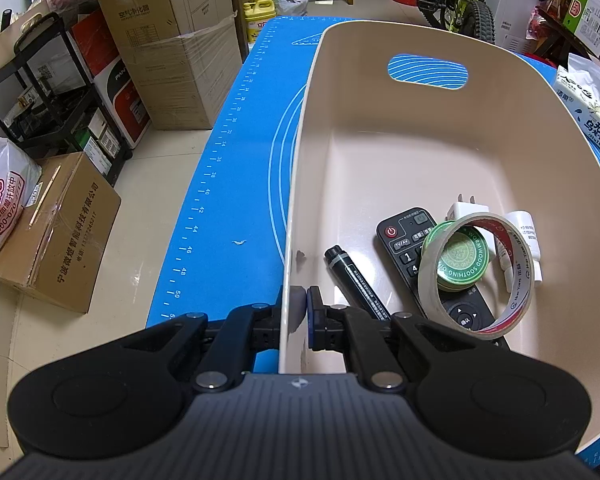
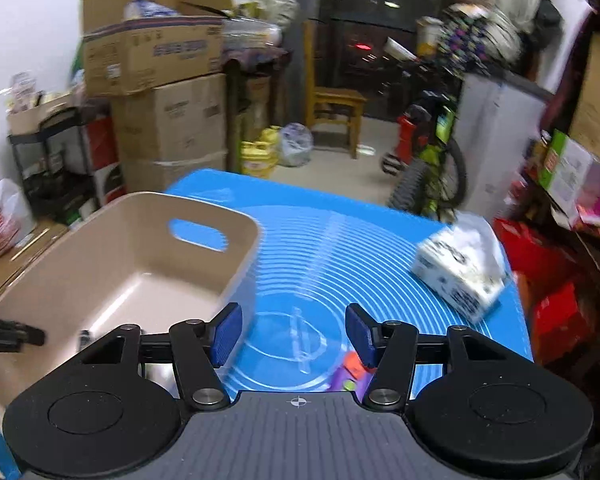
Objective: Organize rigid objects
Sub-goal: 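Move the right gripper back toward the purple-orange toy knife, then close the right gripper on the purple handle of the toy knife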
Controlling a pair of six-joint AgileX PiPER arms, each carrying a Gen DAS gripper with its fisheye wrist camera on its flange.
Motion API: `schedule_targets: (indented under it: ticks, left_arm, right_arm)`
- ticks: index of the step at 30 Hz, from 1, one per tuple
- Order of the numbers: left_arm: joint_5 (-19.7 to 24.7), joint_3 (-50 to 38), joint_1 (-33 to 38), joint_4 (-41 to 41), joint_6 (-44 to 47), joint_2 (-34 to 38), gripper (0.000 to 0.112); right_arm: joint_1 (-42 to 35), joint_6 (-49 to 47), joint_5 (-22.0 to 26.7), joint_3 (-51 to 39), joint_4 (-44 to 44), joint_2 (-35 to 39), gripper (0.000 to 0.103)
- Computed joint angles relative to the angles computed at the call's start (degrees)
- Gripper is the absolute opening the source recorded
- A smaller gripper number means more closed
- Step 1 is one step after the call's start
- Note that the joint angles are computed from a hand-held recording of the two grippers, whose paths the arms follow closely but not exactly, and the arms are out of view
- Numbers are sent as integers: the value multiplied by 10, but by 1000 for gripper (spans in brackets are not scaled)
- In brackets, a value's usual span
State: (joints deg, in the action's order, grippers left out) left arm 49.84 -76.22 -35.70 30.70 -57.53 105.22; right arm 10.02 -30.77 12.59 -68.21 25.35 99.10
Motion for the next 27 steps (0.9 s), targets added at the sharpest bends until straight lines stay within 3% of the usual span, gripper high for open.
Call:
schedule_targets:
  ticks: [11, 18, 27]
  left_arm:
    - [1, -1, -1, 1, -1, 1, 9]
    - [3, -2, -1, 3, 0, 2, 9]
    - [3, -2, -2, 3, 0, 2, 10]
  right_arm:
    - [-54, -162, -29, -2, 163, 104, 66]
    - [-33, -130, -59, -9, 153, 148, 66]
    - [-26, -272, -96, -26, 338, 191, 66]
